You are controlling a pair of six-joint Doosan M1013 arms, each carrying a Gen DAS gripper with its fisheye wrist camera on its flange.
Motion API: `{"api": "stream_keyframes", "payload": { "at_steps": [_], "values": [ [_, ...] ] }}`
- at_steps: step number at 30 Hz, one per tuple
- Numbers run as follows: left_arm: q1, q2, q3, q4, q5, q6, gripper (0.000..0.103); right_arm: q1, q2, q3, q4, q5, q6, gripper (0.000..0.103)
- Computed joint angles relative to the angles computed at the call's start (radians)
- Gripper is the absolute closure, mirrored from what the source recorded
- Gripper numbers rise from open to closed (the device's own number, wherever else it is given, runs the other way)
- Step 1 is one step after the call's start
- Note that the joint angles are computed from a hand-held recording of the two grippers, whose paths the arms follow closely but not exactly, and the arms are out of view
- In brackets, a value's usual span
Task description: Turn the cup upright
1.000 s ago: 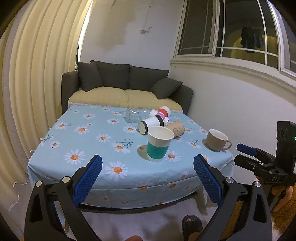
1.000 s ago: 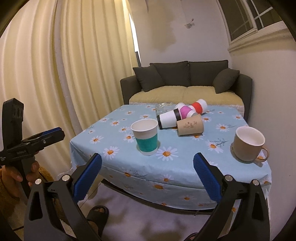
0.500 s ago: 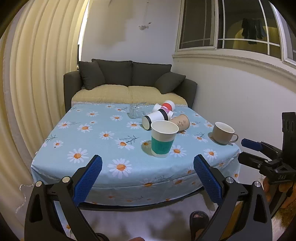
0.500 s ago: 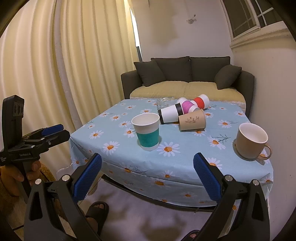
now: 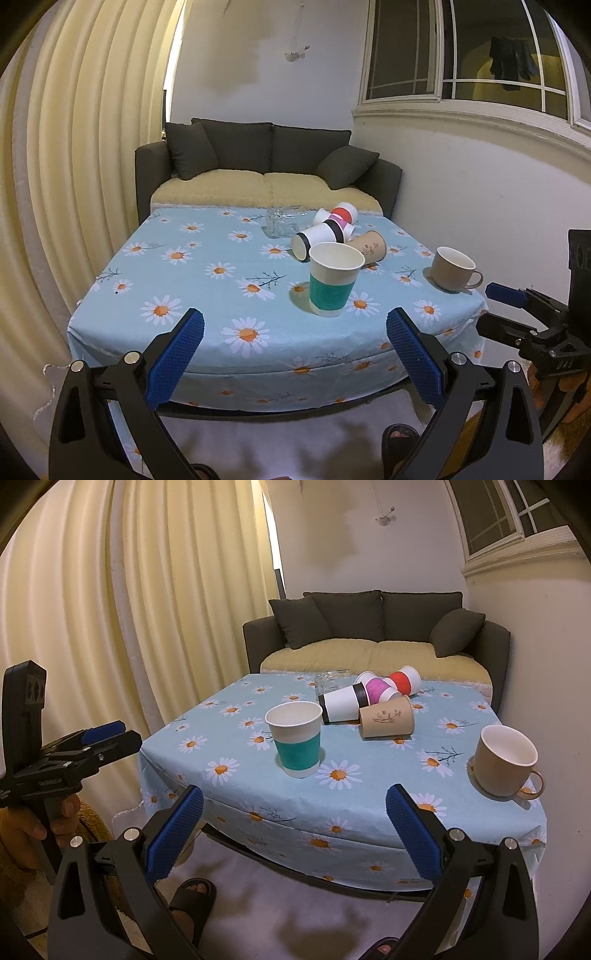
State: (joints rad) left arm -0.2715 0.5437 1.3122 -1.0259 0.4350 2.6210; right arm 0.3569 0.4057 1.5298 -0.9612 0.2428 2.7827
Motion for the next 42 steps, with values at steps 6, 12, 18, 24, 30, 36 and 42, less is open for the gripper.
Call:
{"api": "stream_keyframes", "payload": {
  "at_steps": [6, 12, 18, 24, 30, 36, 42],
  "values": [
    [-0.003, 0.000, 0.002, -0.001, 0.002, 0.014, 0.006, 0.001, 0.001, -0.001, 0.010, 0.006, -0.012, 0.005],
    [-0.004, -0.003, 0.007, -0.018, -0.002, 0.037, 0.006, 0.001, 0.001, -0.001, 0.016, 0.008, -0.019, 0.005],
    [-0.006, -0.004, 0.007, -0.016, -0.002, 0.046, 0.006, 0.001, 0.001, -0.002, 0.024, 0.007, -0.026, 0.005],
    [-0.005, -0.003, 0.005, -0.018, 0.001, 0.051, 0.006, 0.000, 0.000, -0.001, 0.028, 0.004, -0.033, 0.005],
    [-0.005, -0.003, 0.006, -0.033, 0.001, 0.069, 0.006, 0.000, -0.001, 0.000, 0.024, 0.004, -0.030, 0.005],
    [-0.004, -0.003, 0.005, -0.034, 0.002, 0.068, 0.006, 0.001, 0.000, -0.001, 0.028, 0.008, -0.033, 0.005],
    [-0.004, -0.002, 0.005, -0.035, 0.008, 0.072, 0.006, 0.000, -0.001, -0.002, 0.028, 0.011, -0.035, 0.005]
  ]
}}
